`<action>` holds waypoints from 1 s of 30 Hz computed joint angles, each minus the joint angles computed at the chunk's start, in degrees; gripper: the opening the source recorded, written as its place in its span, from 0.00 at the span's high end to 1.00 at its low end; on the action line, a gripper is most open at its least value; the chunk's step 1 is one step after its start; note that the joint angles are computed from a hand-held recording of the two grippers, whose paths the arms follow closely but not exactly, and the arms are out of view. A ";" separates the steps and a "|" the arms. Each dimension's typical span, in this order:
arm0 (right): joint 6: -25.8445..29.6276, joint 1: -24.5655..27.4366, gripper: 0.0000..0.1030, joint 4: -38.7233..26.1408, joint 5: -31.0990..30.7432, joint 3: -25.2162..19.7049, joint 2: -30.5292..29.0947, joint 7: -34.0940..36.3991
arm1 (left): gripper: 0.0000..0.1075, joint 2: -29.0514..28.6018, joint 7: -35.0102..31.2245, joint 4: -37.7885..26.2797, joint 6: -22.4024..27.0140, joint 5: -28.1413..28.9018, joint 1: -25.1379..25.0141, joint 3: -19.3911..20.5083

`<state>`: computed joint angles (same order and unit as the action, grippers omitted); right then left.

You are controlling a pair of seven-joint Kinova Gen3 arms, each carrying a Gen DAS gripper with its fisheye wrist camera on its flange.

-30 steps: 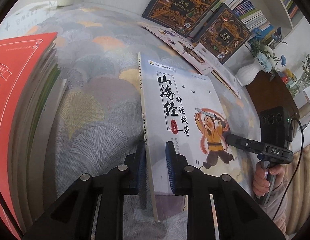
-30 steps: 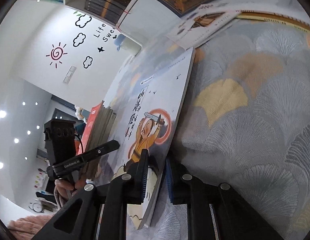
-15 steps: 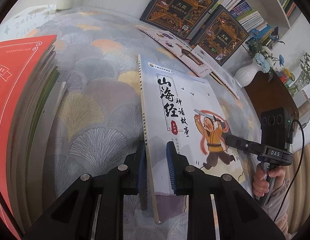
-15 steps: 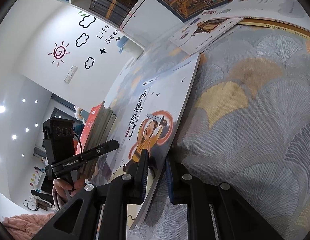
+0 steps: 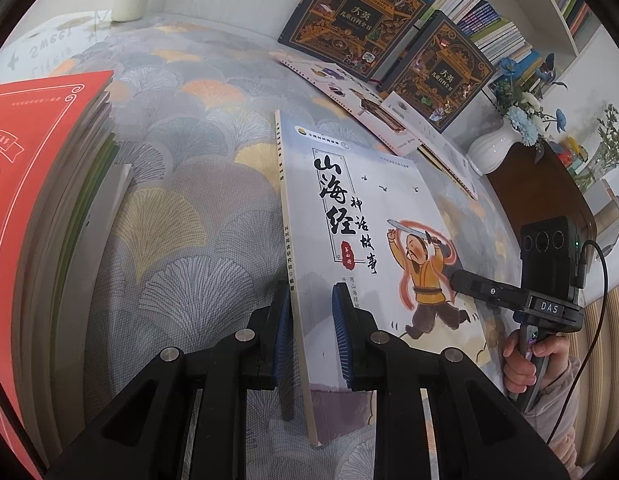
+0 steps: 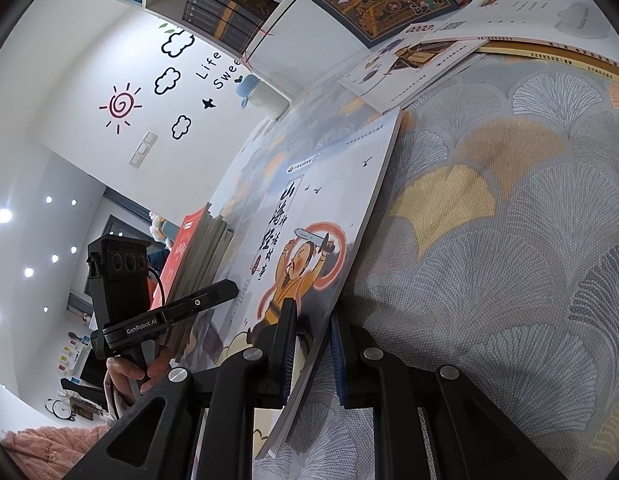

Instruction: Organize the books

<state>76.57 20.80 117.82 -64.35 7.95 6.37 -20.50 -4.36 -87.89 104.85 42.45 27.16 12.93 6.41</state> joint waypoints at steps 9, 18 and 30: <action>-0.11 -0.07 0.88 0.13 -0.04 0.03 -0.07 0.05 | 0.80 -0.09 -0.14 0.10 -0.13 0.04 0.04 -0.01; -0.72 -0.44 0.87 -0.29 0.47 -0.10 -0.34 -1.21 | 0.78 0.00 2.14 -0.51 -0.26 -1.48 -0.12 1.04; -7.82 -6.33 0.82 -0.30 4.00 -0.65 -10.00 -7.74 | 0.67 -0.67 -2.15 -1.79 1.44 2.90 0.41 -0.45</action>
<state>68.75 14.47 117.52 -60.35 7.30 -3.64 -28.24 -5.03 -90.05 103.07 43.88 30.05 13.34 5.96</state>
